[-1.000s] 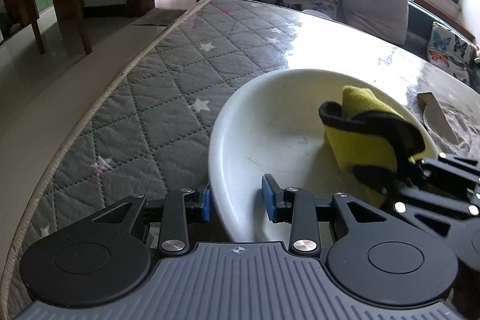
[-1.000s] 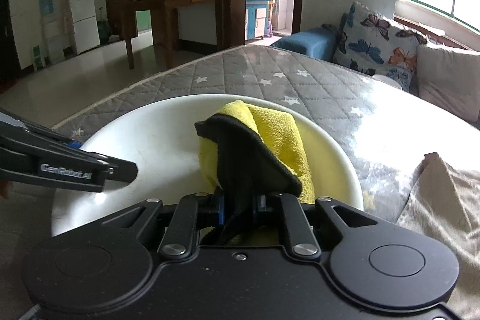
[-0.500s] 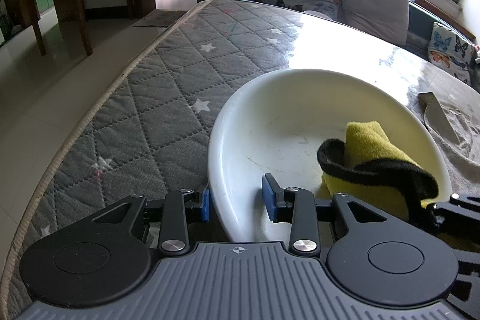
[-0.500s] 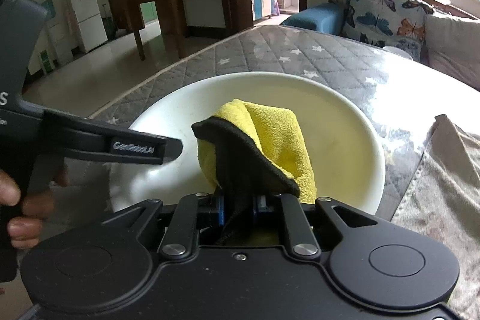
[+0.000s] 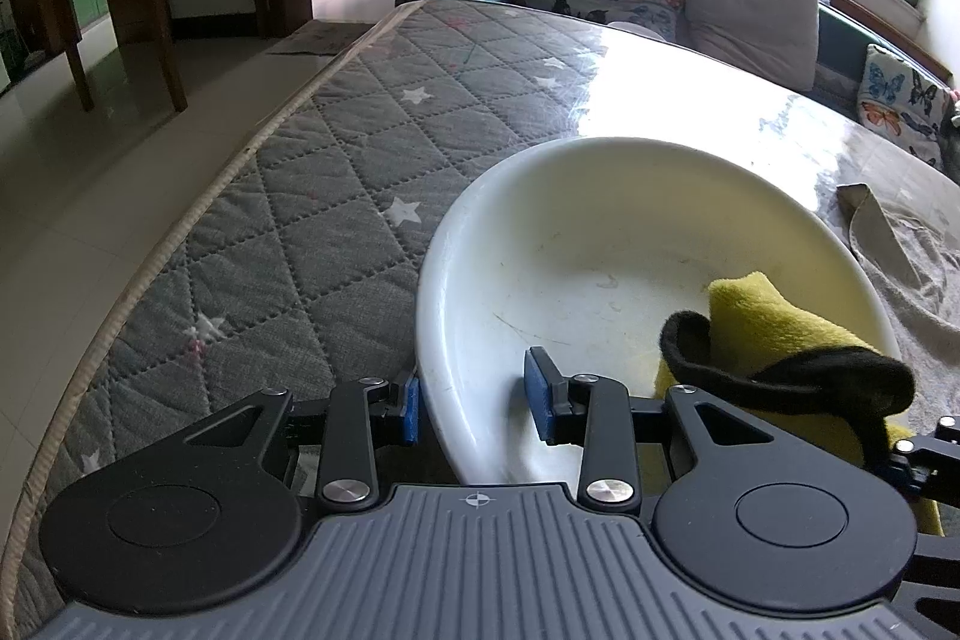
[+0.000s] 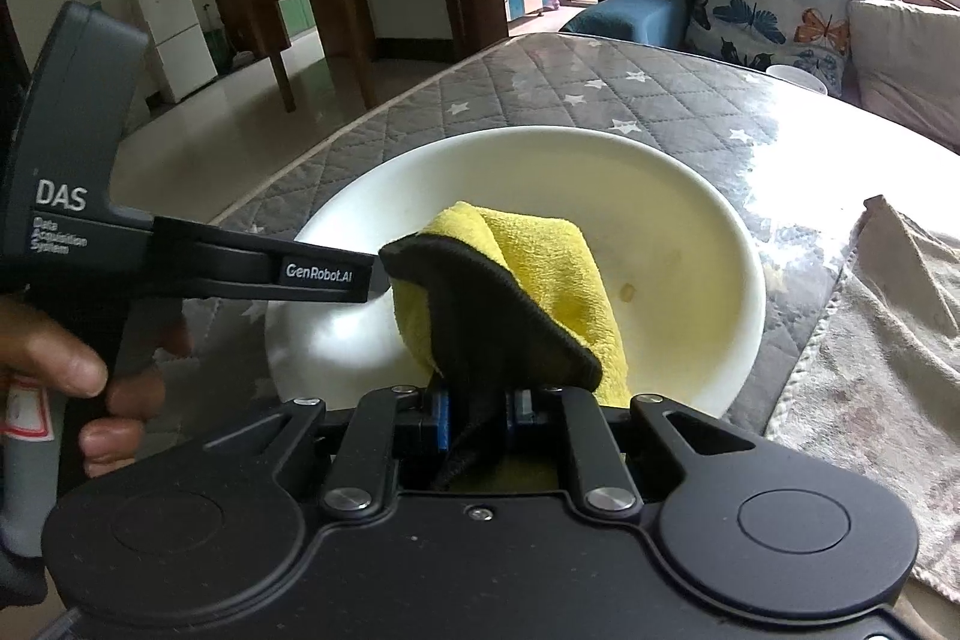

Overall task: Clean bowl
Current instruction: 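Wipe the cloth across the bowl interior toward the rim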

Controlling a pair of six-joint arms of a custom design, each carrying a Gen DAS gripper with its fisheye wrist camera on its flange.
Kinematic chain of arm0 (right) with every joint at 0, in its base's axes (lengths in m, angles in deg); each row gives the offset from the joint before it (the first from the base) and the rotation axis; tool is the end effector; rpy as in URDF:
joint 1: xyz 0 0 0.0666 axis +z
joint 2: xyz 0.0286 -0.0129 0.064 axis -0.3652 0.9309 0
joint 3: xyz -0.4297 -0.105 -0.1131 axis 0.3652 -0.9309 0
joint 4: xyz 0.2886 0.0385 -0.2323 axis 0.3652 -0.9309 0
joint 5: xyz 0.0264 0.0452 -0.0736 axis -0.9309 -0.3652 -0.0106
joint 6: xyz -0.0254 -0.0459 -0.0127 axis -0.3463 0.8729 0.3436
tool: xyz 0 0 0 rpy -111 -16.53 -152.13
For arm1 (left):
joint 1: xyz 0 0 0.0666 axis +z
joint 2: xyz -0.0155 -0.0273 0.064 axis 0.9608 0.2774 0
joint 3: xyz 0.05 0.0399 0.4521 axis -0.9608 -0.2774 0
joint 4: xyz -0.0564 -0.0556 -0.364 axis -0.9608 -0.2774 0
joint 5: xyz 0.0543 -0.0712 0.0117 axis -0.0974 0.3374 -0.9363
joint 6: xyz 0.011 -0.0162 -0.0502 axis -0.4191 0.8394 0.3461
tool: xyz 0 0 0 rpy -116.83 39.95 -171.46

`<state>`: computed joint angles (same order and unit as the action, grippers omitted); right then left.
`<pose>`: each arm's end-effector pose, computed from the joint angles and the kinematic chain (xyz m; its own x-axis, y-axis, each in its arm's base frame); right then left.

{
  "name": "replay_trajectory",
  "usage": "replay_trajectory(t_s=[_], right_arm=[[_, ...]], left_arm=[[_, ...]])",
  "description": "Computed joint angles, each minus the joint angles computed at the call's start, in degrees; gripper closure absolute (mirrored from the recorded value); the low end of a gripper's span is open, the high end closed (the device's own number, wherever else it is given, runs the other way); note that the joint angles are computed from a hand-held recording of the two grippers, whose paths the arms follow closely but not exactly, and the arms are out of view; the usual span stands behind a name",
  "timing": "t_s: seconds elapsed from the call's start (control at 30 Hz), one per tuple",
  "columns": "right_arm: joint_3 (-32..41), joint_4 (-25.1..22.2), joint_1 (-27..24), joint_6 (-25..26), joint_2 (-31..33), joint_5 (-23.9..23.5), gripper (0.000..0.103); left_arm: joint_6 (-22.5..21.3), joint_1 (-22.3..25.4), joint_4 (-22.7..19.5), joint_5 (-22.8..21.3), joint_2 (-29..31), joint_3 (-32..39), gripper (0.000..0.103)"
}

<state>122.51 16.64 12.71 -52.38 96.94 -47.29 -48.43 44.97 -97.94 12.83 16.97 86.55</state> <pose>0.3311 0.2074 0.4133 -0.6720 0.1698 -0.7209 0.0907 0.9849 0.1475 0.4860 -0.2713 0.3958 -0.6775 0.3340 -0.6553 0.4900 0.8694 -0.0634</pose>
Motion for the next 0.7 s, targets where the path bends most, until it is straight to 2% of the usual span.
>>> replay_trajectory(t_s=[0.43,0.7], right_arm=[[-0.49,-2.32,1.62,2.67,-0.93,5.86,0.088],[-2.34,-0.05,0.90,3.87,-1.80,8.90,0.088]], left_arm=[[0.19,-0.38,0.21,-0.36,-0.25,-0.42,0.068],[-0.07,-0.36,-0.04,-0.51,-0.27,-0.25,0.067]])
